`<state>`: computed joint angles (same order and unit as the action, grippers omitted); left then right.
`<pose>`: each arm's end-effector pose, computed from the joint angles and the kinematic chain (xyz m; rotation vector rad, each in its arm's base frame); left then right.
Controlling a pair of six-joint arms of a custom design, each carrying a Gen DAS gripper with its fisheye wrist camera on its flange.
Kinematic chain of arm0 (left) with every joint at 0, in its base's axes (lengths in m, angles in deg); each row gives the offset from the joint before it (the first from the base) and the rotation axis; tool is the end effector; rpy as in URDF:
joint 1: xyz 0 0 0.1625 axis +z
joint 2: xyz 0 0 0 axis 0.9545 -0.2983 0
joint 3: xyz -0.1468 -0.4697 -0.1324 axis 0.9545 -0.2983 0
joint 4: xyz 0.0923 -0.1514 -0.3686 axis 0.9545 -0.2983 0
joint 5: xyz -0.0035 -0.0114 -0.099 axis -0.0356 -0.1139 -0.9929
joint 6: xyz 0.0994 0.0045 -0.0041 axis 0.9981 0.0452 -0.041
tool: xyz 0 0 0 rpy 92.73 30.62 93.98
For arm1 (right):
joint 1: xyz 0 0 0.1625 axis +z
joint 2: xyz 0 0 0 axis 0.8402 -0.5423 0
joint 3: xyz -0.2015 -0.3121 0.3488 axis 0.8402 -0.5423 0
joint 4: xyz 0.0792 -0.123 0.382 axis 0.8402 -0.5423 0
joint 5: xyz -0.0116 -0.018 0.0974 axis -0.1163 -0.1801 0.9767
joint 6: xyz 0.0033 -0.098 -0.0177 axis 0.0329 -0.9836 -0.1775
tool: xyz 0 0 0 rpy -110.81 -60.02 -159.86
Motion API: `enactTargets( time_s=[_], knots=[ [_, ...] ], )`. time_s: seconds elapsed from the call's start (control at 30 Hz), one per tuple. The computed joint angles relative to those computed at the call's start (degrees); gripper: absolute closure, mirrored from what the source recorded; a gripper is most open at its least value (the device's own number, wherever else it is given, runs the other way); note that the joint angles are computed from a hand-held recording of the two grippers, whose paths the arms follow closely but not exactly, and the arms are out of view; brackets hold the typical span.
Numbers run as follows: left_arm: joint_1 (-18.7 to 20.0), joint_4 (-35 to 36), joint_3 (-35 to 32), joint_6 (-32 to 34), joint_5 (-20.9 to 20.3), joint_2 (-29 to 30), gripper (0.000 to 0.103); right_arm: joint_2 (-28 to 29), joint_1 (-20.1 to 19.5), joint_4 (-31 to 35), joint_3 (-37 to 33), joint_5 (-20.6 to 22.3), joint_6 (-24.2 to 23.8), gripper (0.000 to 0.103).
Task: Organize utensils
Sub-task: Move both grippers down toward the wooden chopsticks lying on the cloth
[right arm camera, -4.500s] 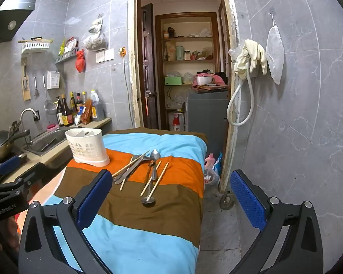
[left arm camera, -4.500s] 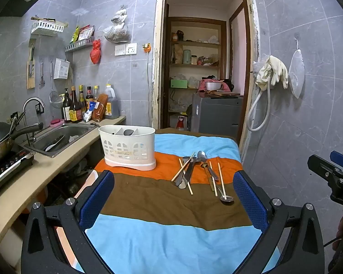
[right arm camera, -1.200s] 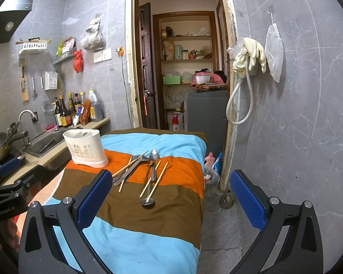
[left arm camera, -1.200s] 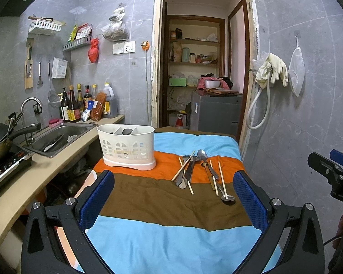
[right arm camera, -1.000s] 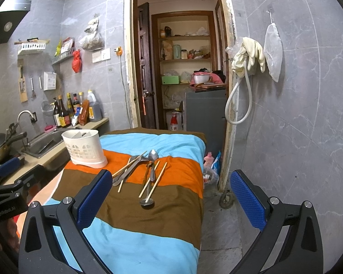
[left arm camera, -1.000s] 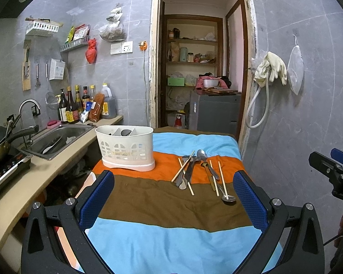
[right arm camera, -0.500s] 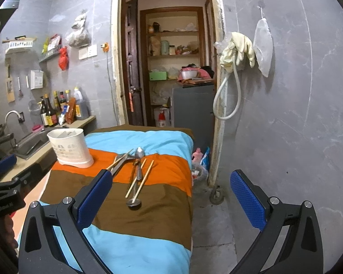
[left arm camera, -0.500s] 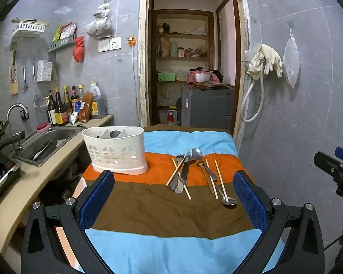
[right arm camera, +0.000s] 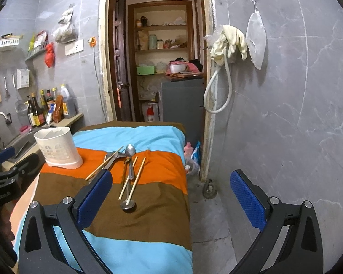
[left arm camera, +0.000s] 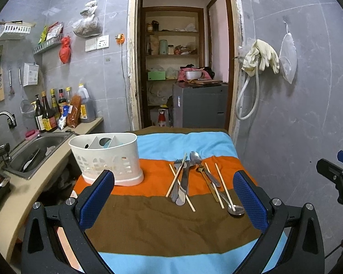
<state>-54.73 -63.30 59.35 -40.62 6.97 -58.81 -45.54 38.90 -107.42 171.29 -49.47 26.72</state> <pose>-0.4689 -0.3936 0.0893 0.4101 1.9712 -1.3402 0.1506 -0.4059 0.4364 0.7855 -2.2024 1.1654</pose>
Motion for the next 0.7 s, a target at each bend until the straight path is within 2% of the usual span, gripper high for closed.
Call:
enactTargets(
  time_s=[0.1, 0.47, 0.7],
  knots=[
    [0.89, -2.29, 0.09, 1.85, 0.17, 0.02, 0.001, 1.36, 0.37, -0.40, -0.65, -0.32, -0.05, 0.000],
    [4.20, -4.01, -0.88, 3.32, 1.16, 0.21, 0.001, 6.75, 0.66, -0.11, -4.36, 0.79, 0.32, 0.000],
    [7.20, -1.67, -2.68, 1.95, 1.45, 0.40, 0.001, 10.10, -0.48, 2.66, -7.28, 2.97, -0.89, 0.000]
  ],
)
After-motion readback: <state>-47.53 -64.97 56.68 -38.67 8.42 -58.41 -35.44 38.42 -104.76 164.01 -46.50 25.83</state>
